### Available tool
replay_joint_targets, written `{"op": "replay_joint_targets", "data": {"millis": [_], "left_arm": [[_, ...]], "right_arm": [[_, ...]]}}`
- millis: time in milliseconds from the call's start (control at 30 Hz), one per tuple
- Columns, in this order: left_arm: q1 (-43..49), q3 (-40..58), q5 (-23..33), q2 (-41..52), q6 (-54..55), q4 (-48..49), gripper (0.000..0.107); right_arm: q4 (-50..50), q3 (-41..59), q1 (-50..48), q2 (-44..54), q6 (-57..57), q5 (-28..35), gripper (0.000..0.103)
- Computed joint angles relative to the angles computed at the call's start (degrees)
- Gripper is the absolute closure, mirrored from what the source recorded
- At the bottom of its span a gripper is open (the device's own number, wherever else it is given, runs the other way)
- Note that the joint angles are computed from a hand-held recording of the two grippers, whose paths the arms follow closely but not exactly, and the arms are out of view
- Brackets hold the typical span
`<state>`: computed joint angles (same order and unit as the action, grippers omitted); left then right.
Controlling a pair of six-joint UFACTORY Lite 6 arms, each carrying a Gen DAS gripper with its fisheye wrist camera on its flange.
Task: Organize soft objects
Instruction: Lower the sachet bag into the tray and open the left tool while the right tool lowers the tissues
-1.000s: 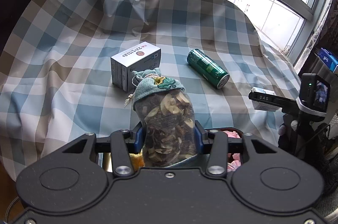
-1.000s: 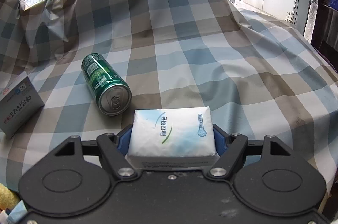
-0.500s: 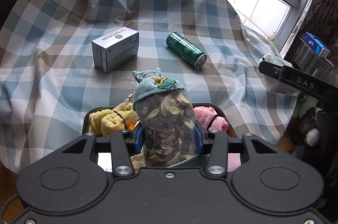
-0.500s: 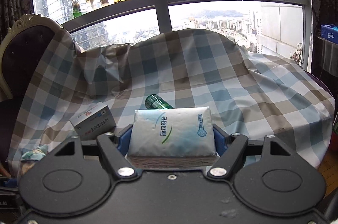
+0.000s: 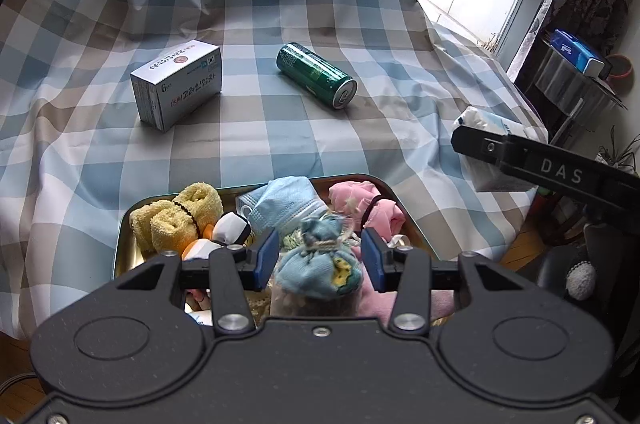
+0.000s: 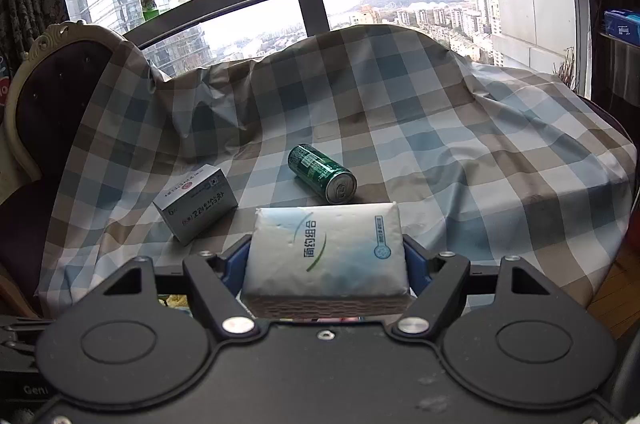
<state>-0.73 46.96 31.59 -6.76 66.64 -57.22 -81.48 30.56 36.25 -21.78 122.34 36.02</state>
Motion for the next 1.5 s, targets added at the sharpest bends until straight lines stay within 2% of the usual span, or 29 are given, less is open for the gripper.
{"op": "replay_joint_targets", "data": {"millis": [200, 567, 900, 933, 967, 1067, 1267, 1500], "left_arm": [[-0.2, 0.7, -3.1, 1.6, -3.9, 1.8, 0.062], [1.3, 0.1, -12.1, 1.5, -10.1, 4.3, 0.061], [1.3, -1.7, -15.0, 1.1, -9.1, 4.0, 0.056], [1.4, -1.7, -15.2, 1.1, -8.7, 3.7, 0.056], [1.4, -1.7, -15.2, 1.2, -8.7, 3.7, 0.056], [1.6, -1.5, -15.0, 1.7, -8.7, 3.7, 0.055], [1.2, -1.7, -15.4, 1.8, -9.3, 4.3, 0.055], [0.7, -2.4, -16.5, 1.6, -9.1, 4.3, 0.053]], "right_arm": [[-0.2, 0.6, -0.9, 1.7, 0.0, -1.9, 0.028], [0.3, 4.9, -0.8, 9.3, -1.6, -4.5, 0.028], [-1.5, 8.9, -1.6, 16.0, -1.2, -5.7, 0.027], [-1.8, 8.9, -1.5, 16.1, -0.9, -5.8, 0.025], [-2.6, 8.8, -1.6, 16.1, -0.2, -6.1, 0.019], [-3.4, 8.6, -1.5, 15.9, 0.7, -6.1, 0.016], [-1.8, 7.6, -1.4, 14.5, -0.5, -4.9, 0.016], [3.0, 6.9, 1.8, 13.4, -5.1, 1.7, 0.016]]}}
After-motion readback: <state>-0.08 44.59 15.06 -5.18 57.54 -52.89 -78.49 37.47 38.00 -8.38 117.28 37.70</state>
